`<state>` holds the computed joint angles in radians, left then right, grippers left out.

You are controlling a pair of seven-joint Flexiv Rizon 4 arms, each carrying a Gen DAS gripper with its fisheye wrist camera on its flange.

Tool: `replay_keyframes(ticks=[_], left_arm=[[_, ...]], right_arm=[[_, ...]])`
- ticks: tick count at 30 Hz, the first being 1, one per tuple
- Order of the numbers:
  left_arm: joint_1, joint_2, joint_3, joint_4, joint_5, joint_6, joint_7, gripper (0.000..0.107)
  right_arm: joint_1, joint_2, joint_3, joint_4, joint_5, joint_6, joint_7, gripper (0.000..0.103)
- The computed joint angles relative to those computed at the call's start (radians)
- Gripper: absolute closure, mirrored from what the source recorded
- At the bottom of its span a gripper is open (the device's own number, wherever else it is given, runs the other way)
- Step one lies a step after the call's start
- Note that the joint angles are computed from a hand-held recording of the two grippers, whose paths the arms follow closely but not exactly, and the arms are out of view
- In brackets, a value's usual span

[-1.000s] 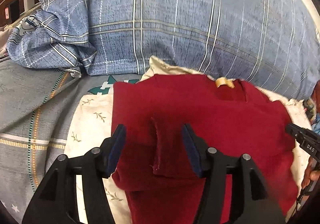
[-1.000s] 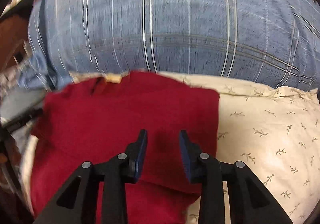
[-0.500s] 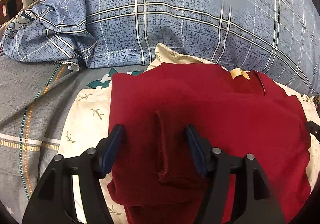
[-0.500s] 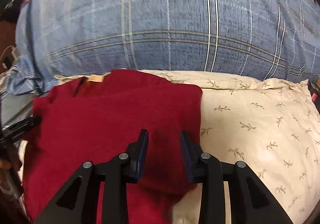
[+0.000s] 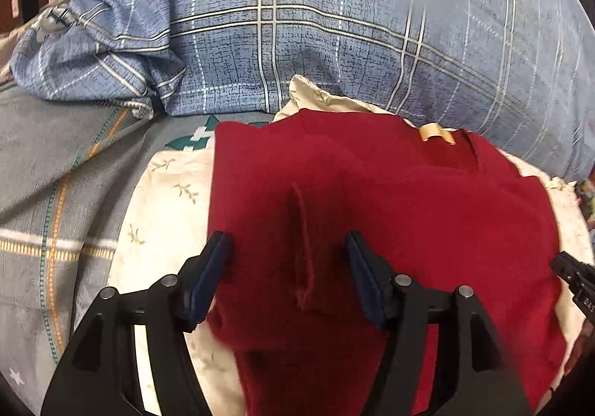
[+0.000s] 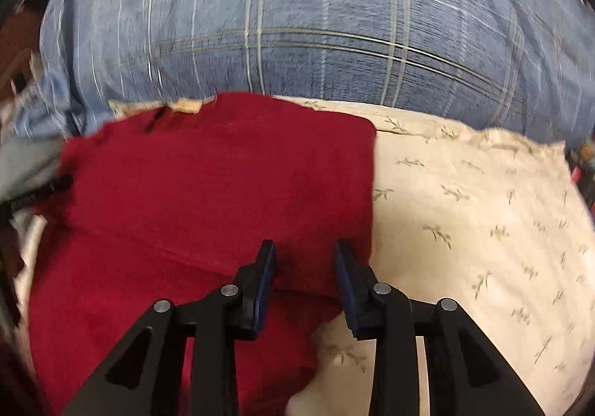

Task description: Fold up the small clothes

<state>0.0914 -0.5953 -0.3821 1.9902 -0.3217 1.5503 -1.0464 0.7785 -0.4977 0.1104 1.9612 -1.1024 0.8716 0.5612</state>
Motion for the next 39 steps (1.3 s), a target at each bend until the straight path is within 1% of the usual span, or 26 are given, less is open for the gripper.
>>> replay_keyframes(ticks=[1,2,4,5,7,8,10,12,13,14,15,16,19,20,21,23,24,27,28,30,31,32,34,36,38,39], left_arm=[[0.034,0.011,-0.032,0.019,-0.006,-0.003,0.012,0.041],[0.067,0.022,-0.063,0.04,-0.012,-0.001,0.025,0.039],[0.139,0.038,-0.134,0.085,-0.024,0.014,0.052,0.036],[0.178,0.046,-0.17,0.111,-0.028,0.022,0.062,0.035],[0.227,0.058,-0.21,0.148,-0.031,0.02,0.067,0.035],[0.25,0.066,-0.226,0.169,-0.033,0.012,0.068,0.035],[0.265,0.074,-0.235,0.191,-0.038,0.001,0.067,0.035],[0.271,0.08,-0.238,0.212,-0.04,0.001,0.068,0.035],[0.275,0.082,-0.241,0.222,-0.039,0.004,0.069,0.035],[0.278,0.086,-0.244,0.231,-0.038,0.006,0.07,0.035],[0.285,0.089,-0.25,0.239,-0.036,0.006,0.071,0.035],[0.296,0.093,-0.262,0.248,-0.035,0.007,0.074,0.035],[0.346,0.099,-0.314,0.281,-0.027,0.028,0.078,0.035],[0.353,0.1,-0.319,0.288,-0.017,0.034,0.075,0.035],[0.356,0.1,-0.318,0.292,-0.006,0.034,0.07,0.035],[0.33,0.103,-0.283,0.287,0.011,0.019,0.055,0.035],[0.326,0.105,-0.278,0.287,0.011,0.011,0.051,0.035],[0.377,0.111,-0.33,0.316,0.007,0.015,0.061,0.035],[0.397,0.113,-0.349,0.328,0.012,0.019,0.066,0.035],[0.433,0.121,-0.381,0.351,0.027,0.022,0.069,0.035],[0.452,0.124,-0.396,0.363,0.036,0.023,0.07,0.035],[0.471,0.131,-0.411,0.377,0.047,0.023,0.071,0.035],[0.515,0.143,-0.447,0.405,0.072,0.022,0.08,0.035],[0.575,0.151,-0.497,0.433,0.098,0.023,0.085,0.035],[0.658,0.161,-0.568,0.462,0.121,0.0,0.085,0.035],[0.69,0.164,-0.593,0.472,0.131,-0.009,0.082,0.035]], right_arm=[[-0.001,0.015,-0.002,0.019,-0.014,0.016,0.034,0.06],[-0.002,0.03,-0.001,0.039,-0.03,0.027,0.065,0.05],[-0.007,0.047,0.001,0.067,-0.067,0.053,0.124,0.039],[-0.012,0.055,0.001,0.084,-0.097,0.079,0.163,0.037],[-0.027,0.055,-0.001,0.104,-0.169,0.142,0.233,0.037],[-0.034,0.049,0.003,0.102,-0.18,0.157,0.243,0.037],[-0.04,0.031,0.007,0.095,-0.189,0.175,0.254,0.037],[-0.039,0.009,0.0,0.081,-0.211,0.19,0.268,0.04],[-0.031,0.004,-0.004,0.075,-0.227,0.183,0.275,0.056],[-0.022,-0.003,-0.001,0.063,-0.221,0.158,0.249,0.083],[-0.017,-0.012,0.01,0.047,-0.181,0.128,0.19,0.094],[-0.007,-0.012,0.023,0.037,-0.127,0.085,0.132,0.096],[0.023,0.026,0.029,0.054,-0.101,0.016,0.121,0.097],[0.032,0.035,0.038,0.056,-0.076,-0.02,0.108,0.097],[0.033,0.035,0.045,0.058,-0.056,-0.034,0.098,0.097],[0.028,0.018,0.051,0.054,-0.025,-0.022,0.084,0.098],[0.032,0.013,0.047,0.054,-0.023,-0.019,0.091,0.098],[0.036,0.036,0.039,0.075,-0.049,0.003,0.139,0.097],[0.031,0.05,0.036,0.093,-0.073,0.027,0.176,0.093],[0.019,0.091,0.018,0.146,-0.193,0.091,0.338,0.084],[0.001,0.112,0.012,0.173,-0.282,0.138,0.438,0.073],[-0.016,0.122,0.018,0.186,-0.333,0.165,0.484,0.057],[-0.04,0.135,0.044,0.2,-0.395,0.19,0.539,0.044],[-0.059,0.142,0.069,0.206,-0.465,0.218,0.589,0.044],[-0.075,0.14,0.093,0.203,-0.51,0.256,0.608,0.036],[-0.079,0.135,0.104,0.2,-0.518,0.269,0.608,0.035]])
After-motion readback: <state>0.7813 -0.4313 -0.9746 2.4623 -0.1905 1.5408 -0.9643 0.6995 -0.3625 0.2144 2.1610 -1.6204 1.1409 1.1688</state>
